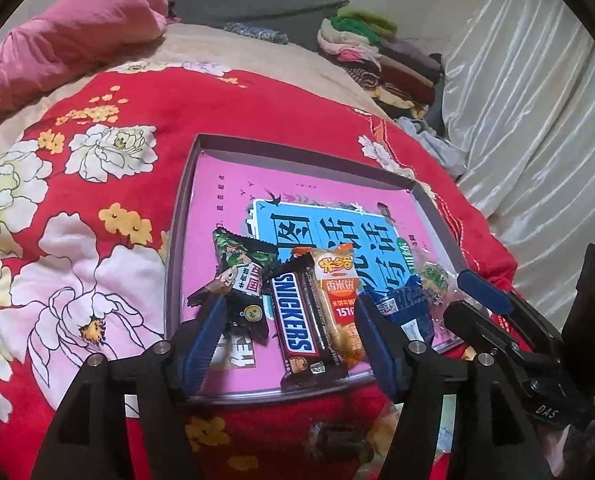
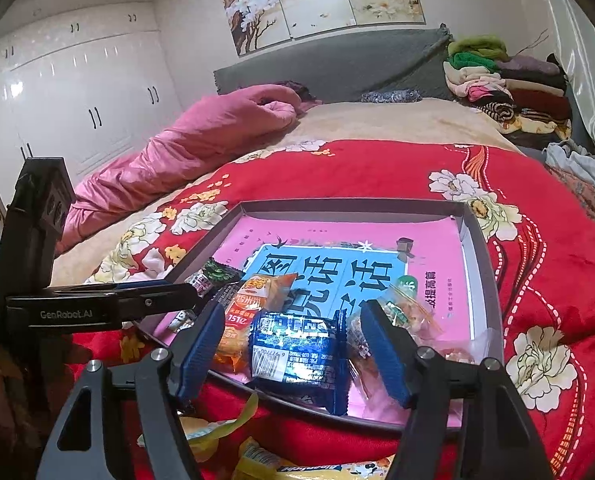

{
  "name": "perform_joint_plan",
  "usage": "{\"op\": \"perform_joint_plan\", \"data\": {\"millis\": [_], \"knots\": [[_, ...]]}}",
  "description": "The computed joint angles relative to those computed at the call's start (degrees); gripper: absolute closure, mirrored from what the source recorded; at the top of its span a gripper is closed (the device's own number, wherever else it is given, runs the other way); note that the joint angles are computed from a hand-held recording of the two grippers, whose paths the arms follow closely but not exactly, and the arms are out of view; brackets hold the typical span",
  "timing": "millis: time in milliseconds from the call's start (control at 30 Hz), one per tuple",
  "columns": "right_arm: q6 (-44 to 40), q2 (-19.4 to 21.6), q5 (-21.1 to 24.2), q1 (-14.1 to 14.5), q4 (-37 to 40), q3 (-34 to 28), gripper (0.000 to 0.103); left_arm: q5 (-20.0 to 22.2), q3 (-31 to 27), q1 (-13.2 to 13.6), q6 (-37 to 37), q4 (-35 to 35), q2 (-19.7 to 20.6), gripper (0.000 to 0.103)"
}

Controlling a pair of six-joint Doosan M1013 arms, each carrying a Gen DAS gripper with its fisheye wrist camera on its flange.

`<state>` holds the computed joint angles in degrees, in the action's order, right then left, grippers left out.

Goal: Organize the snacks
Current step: 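Lower and open the left tool on the Snickers while the right tool lowers and releases the blue packet, then withdraw both open tools from the tray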

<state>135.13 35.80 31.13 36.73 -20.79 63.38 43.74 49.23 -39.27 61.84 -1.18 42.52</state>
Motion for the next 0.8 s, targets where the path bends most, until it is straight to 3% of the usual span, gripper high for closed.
{"op": "perform_joint_plan", "data": {"millis": [333, 800], "knots": [[3.3, -0.7, -0.8, 0.3, -4.1, 0.9, 0.028, -2.3, 1.6, -0.3, 0.3, 0.9, -1.3, 0.025], [6.1, -1.5, -1.4, 0.2, -6.8, 2.0, 0.027, -3.0, 2.8, -0.4, 1.0, 0.5, -2.3, 0.024]]}}
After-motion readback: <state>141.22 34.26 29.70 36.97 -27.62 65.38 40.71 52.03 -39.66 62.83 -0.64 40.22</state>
